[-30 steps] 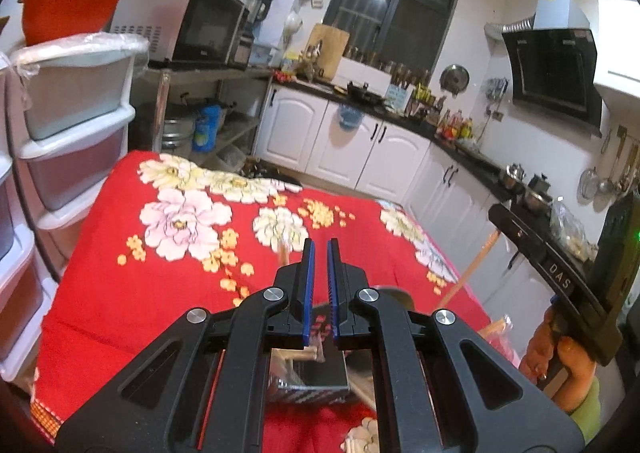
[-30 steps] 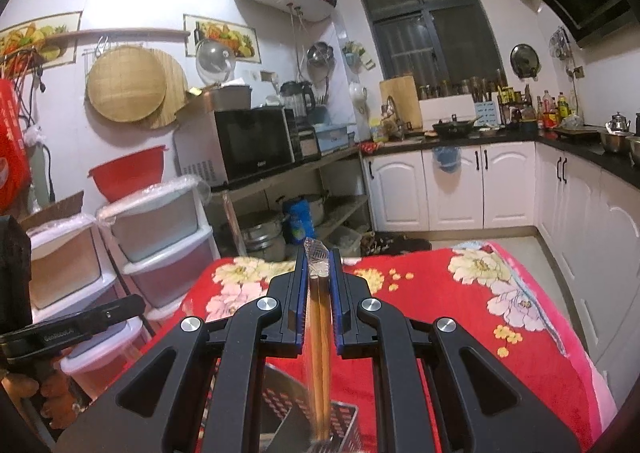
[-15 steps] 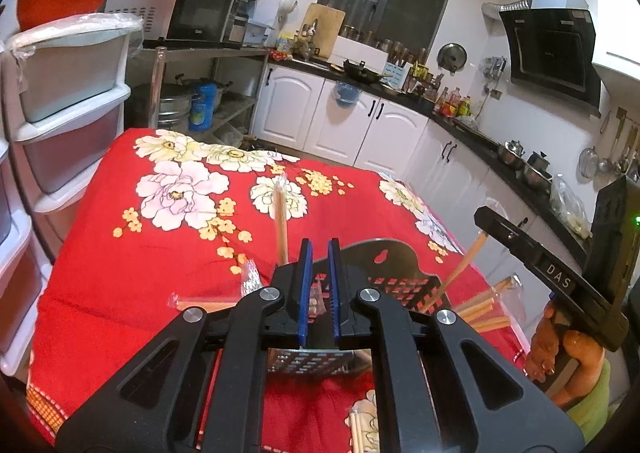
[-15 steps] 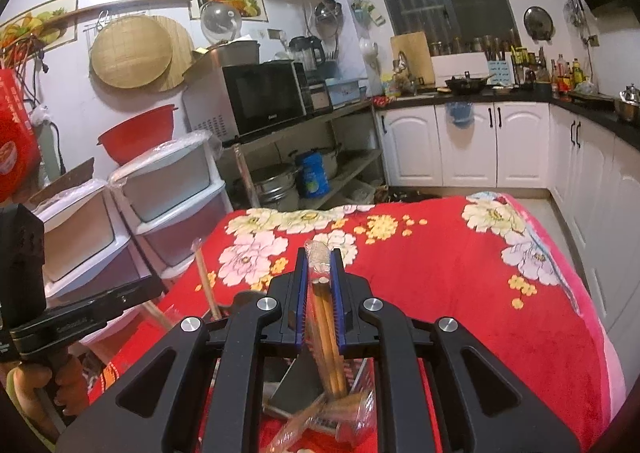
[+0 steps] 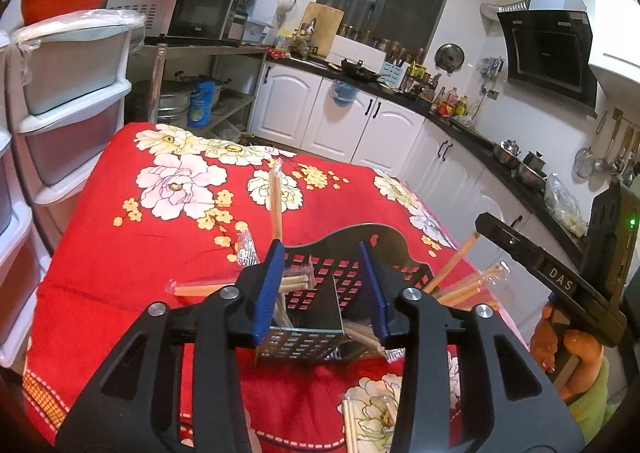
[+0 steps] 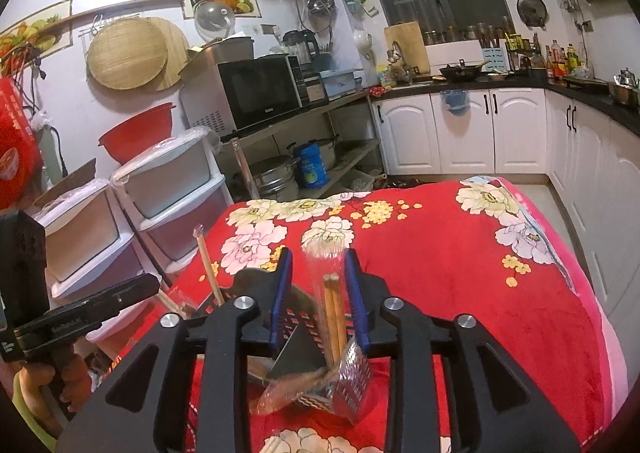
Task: Organize utensils
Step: 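Open the left tool and withdraw it from the caddy, then lower the left tool onto the last wrapped chopstick bundle and close it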
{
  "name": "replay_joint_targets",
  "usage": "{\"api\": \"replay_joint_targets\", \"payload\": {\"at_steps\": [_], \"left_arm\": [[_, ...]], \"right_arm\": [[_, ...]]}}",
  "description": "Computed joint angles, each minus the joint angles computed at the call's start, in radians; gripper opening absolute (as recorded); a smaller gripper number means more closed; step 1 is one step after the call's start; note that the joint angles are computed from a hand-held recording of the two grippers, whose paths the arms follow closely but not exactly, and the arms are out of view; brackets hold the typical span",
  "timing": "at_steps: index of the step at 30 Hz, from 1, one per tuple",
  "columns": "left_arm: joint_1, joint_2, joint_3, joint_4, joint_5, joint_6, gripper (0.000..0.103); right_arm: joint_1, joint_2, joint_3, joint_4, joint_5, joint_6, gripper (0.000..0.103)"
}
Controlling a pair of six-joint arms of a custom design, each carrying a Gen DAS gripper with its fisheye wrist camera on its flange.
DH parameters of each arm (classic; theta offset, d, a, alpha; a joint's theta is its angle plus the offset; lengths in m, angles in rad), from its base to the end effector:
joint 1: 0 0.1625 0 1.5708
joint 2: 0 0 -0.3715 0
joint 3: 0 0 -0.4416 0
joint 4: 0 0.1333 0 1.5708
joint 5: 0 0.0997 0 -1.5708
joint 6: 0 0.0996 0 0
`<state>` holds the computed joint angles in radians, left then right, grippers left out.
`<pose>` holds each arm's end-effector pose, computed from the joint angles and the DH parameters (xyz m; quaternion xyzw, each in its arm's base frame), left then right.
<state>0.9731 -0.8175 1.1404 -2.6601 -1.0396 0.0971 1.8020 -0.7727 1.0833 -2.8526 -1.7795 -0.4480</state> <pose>-0.3007 -0.7683 0.3006 0.2124 0.8749 -0.4098 0.1465 0.2983 -0.7755 0.3142 0.2472 -0.8455 0.4515 0.1418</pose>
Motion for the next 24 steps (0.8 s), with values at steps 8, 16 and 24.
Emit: {"api": "replay_joint_targets", "payload": {"at_steps": [8,16,24], "left_arm": [[-0.003,-0.013,0.020,-0.008,0.004,-0.003,0.046],[-0.017,-0.075,0.119,-0.039,0.015,-0.035,0.063],[-0.027,-0.117,0.198,-0.076,0.028,-0.053,0.082]], "right_arm": [[0.000,-0.022,0.033,-0.010,0.001,-0.005,0.038],[-0.001,-0.070,0.111,-0.037,0.001,-0.013,0.044],[-0.006,-0.126,0.211,-0.068,-0.001,-0.014,0.051]]}}
